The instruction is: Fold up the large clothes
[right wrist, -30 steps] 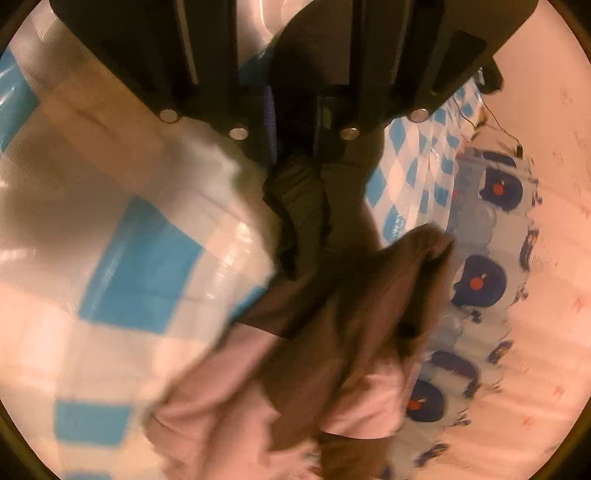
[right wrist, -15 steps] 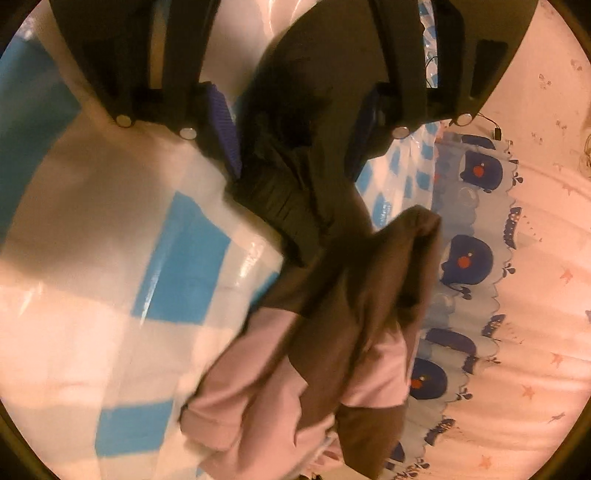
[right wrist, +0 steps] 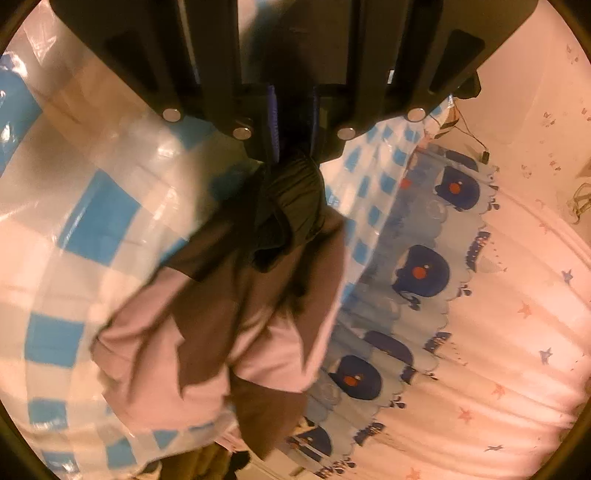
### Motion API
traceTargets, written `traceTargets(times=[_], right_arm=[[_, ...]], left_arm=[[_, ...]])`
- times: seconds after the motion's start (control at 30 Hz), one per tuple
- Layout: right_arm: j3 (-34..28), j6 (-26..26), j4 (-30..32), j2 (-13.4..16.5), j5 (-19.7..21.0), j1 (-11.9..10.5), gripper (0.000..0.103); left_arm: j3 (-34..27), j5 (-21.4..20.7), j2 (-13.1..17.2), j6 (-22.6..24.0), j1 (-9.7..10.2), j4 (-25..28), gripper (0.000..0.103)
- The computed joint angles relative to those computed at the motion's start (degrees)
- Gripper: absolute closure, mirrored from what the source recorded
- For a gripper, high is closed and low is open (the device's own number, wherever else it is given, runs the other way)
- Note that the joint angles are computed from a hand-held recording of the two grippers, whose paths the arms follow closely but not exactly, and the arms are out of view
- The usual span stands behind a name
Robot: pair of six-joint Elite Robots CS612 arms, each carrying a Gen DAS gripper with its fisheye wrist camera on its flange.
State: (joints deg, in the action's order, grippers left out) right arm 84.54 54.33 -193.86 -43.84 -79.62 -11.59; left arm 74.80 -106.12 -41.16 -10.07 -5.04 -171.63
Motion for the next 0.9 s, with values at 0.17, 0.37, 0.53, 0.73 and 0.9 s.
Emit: traceTargets(times=[0.17, 0.37, 0.53, 0.73, 0.9], right_arm=[[-0.6, -0.3, -1.6, -0.6, -0.9, 0.9, 0.089], [-3.3, -1.5, -0.9, -1.2, -1.7, 2.7, 0.089], [-7.3, -4.6, 1.0, -1.8, -2.3, 5.0, 0.089], [-13.3, -8.4, 4.0, -1.2, -2.2, 8.3, 0.089], [-19.4, -11.0, 7.1, 0.6, -0.7, 11.2, 0.089]], left_arm=[[-0.2, 2.0, -0.2, 0.1, -0.06, 1.9, 0.017], [-1.1, 2.1, -0.1, -2.7, 0.91, 3.5, 0.017], [-1.8, 2.7, -0.3, -5.1, 1.95, 6.0, 0.017], [-0.7, 6.0, -1.3, -2.4, 2.55, 2.8, 0.017], [0.5, 8.7, -2.2, 2.0, 3.35, 0.1, 0.017]])
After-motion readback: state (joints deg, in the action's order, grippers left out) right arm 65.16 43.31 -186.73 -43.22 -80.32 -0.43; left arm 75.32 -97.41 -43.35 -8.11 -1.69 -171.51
